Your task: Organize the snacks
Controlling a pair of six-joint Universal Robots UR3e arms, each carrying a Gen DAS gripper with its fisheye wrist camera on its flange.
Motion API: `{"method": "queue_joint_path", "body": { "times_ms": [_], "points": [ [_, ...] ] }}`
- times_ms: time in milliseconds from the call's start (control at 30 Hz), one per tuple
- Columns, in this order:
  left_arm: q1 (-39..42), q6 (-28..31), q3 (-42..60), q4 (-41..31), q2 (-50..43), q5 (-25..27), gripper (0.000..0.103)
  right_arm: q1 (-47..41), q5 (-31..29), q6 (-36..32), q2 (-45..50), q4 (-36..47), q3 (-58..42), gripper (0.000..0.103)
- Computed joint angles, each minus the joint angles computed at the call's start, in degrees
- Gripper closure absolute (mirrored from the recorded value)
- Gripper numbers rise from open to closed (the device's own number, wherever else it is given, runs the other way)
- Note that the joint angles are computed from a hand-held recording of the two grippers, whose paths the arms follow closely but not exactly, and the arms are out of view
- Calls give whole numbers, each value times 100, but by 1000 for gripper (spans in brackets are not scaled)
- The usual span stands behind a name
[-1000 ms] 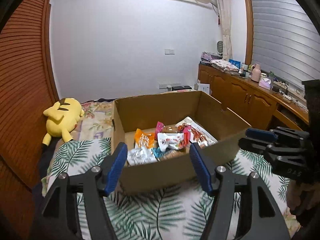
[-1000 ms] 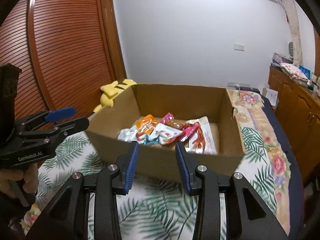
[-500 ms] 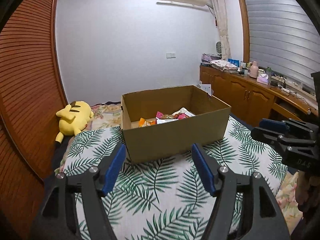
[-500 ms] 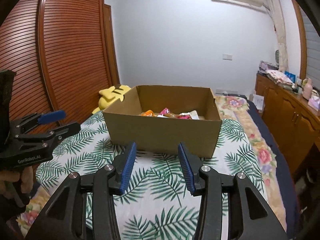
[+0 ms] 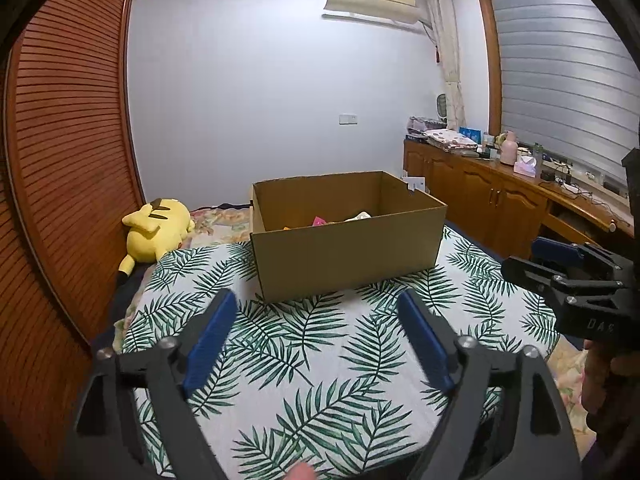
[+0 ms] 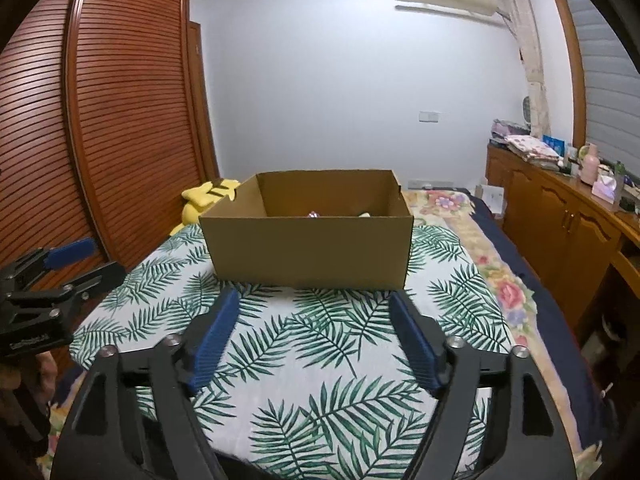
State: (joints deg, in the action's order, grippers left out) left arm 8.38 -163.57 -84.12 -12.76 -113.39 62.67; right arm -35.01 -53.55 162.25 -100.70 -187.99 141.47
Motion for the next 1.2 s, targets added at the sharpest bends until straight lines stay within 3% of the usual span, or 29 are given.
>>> {"method": "queue_joint_path", "body": {
  "times_ms": [300, 467, 1200],
  "points": [
    [-33, -345, -537, 666, 7, 205, 9, -34, -177, 62, 158, -397, 248, 0],
    [-100, -422, -679, 880, -12, 526, 9, -97, -187, 43, 163, -645, 447, 0],
    [-47, -503, -1066, 1074, 111, 568, 9, -154, -228, 48, 138, -1096, 853, 0]
  ]
}}
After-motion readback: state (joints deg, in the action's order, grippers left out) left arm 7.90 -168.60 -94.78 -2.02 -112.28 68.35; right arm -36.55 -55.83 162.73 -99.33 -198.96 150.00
